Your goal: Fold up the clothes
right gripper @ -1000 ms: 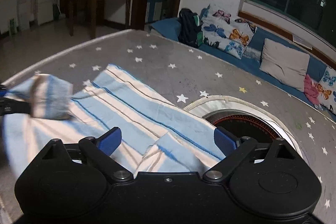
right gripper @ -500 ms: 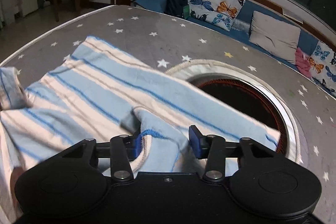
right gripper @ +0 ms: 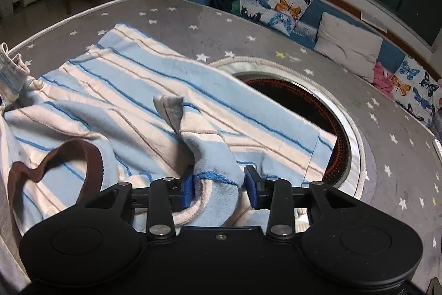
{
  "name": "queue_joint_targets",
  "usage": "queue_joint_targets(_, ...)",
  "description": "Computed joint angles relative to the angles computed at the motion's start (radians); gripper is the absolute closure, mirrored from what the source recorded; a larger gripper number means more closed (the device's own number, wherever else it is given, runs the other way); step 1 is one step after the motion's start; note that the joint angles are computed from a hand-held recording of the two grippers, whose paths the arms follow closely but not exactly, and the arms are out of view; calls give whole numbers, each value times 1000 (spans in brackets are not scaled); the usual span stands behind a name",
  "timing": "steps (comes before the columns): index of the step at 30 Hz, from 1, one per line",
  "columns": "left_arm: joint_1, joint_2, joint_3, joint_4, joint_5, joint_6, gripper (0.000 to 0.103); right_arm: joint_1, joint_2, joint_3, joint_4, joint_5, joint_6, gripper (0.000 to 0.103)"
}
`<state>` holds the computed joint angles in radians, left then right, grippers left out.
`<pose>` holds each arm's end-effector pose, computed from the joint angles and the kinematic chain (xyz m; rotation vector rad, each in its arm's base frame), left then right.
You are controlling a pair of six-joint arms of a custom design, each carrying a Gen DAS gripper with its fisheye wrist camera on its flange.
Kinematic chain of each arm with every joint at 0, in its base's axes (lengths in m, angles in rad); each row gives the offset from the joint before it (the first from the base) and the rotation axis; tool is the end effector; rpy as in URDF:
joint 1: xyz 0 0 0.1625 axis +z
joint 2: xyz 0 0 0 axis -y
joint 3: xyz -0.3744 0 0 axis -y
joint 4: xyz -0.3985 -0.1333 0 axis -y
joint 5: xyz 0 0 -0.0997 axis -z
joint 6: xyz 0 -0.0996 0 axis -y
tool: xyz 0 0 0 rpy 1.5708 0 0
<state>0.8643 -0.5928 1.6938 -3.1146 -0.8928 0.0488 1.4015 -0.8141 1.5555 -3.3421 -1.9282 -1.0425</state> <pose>-0.2498 -0.5943 -0.0110 0.7427 2.4141 -0.8231 -0.0179 -0.6891 0.2030 0.7144 -2.0540 0.7838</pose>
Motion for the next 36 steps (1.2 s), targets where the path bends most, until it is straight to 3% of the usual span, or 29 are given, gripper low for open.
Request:
queue_joint_targets(1,-1,1,-3,-3,-1,5,56,4,4,-5,-7,1,-11,43)
queue_joint_targets(3,-2,8,-14,-2,-1,22,54,12,17,-21,-10,-2,-32,38)
queue_joint_targets(6,-3,17,-29,11,-1,28,46,23,40,-55,13,-16,-54,38)
queue_joint_targets(9,-3,25,-51,47,-10,13,46,28,61,-87,43,-33,-71,41)
queue_joint_targets(11,5,26,-65,78,-21,-6,53,29,66,-96,59,-44,-70,61)
queue_joint_targets(13,17,21,-78,118,-46,-31,87,26,58,-89,71,-47,-59,71)
queue_joint_targets(15,35,8,-77,142,-80,-66,88,25,51,-68,32,-51,-98,77)
queue_joint_targets(19,37,-13,-51,85,-79,-60,95,28,29,-11,-80,-48,-197,83)
queue_joint_targets(25,17,-36,-65,-26,-59,21,97,52,5,15,-236,-22,-343,87)
queue_joint_targets(29,8,-13,-153,-89,-45,109,97,79,15,-49,-268,-20,-398,90)
queue_joint_targets(34,12,80,-388,-74,-19,204,98,116,92,-240,-260,-55,-466,96)
queue_joint_targets(36,18,131,-497,-36,-2,224,98,130,156,-386,-214,-87,-483,97)
